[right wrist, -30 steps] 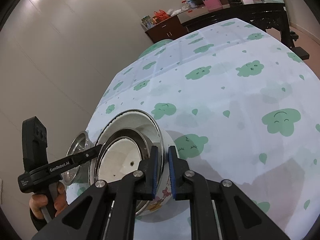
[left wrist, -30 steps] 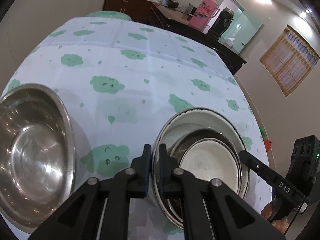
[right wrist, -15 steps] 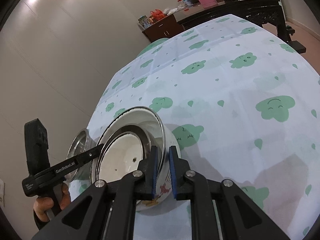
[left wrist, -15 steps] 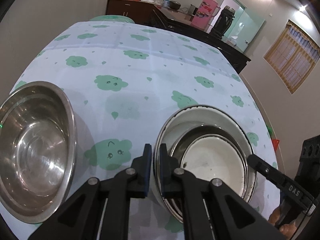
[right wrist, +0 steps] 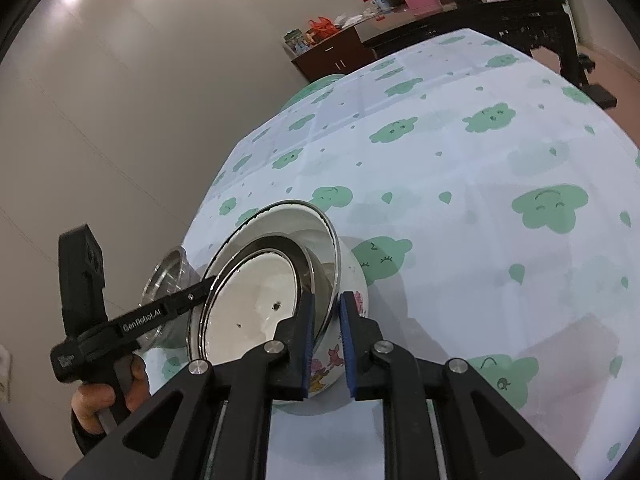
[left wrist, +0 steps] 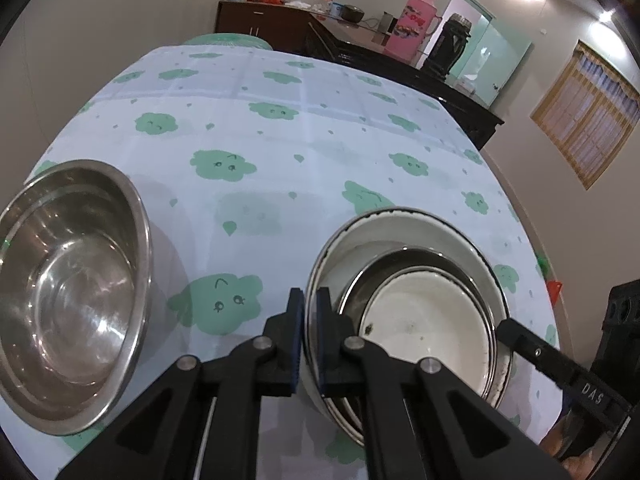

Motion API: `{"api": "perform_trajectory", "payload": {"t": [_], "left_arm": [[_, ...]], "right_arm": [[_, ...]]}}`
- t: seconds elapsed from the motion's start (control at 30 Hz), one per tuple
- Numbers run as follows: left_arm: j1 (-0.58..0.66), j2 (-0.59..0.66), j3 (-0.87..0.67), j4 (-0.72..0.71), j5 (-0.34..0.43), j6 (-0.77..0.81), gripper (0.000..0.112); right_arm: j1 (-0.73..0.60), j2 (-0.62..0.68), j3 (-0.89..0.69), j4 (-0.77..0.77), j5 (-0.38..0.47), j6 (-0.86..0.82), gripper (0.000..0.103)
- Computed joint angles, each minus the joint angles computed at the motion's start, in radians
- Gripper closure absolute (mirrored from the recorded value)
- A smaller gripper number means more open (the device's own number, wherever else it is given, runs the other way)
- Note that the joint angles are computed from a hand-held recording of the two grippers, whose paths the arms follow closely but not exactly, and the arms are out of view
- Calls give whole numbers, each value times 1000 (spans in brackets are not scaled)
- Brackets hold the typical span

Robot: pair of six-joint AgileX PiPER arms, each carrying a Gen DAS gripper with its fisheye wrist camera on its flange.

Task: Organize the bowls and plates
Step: 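Carry the bowl stack with both grippers over the large steel basin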

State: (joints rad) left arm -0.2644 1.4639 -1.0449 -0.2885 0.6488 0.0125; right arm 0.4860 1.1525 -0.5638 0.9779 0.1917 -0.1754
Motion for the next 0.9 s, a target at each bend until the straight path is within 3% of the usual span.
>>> {"api": "perform_trajectory", "payload": {"t": [0.07, 0.13, 0.23, 0.33, 0.43, 0.7, 0.9], "left_arm": [[-7, 0, -9, 13, 15, -12, 112], [-4, 3, -21, 8, 28, -11, 112], [-2, -5, -32, 11, 32, -15, 112], [-6, -14, -49, 31, 43, -29, 112], [-4, -15, -69, 32, 61, -26, 112], [67, -29, -122, -29, 123, 42, 112], [188, -63, -169, -72, 187, 110, 112]], "right_arm": [[-6, 1, 0, 17, 0, -13, 87], [-3, -5, -9, -99, 5, 104, 87], [-16, -19, -16, -92, 26, 99, 87], [-5, -31, -36, -234, 35, 230, 87], [-13, -35, -54, -266, 54, 259, 87], [-6, -30, -152, -447, 107, 409, 87], [64, 25, -288, -590, 139, 533, 87]]}}
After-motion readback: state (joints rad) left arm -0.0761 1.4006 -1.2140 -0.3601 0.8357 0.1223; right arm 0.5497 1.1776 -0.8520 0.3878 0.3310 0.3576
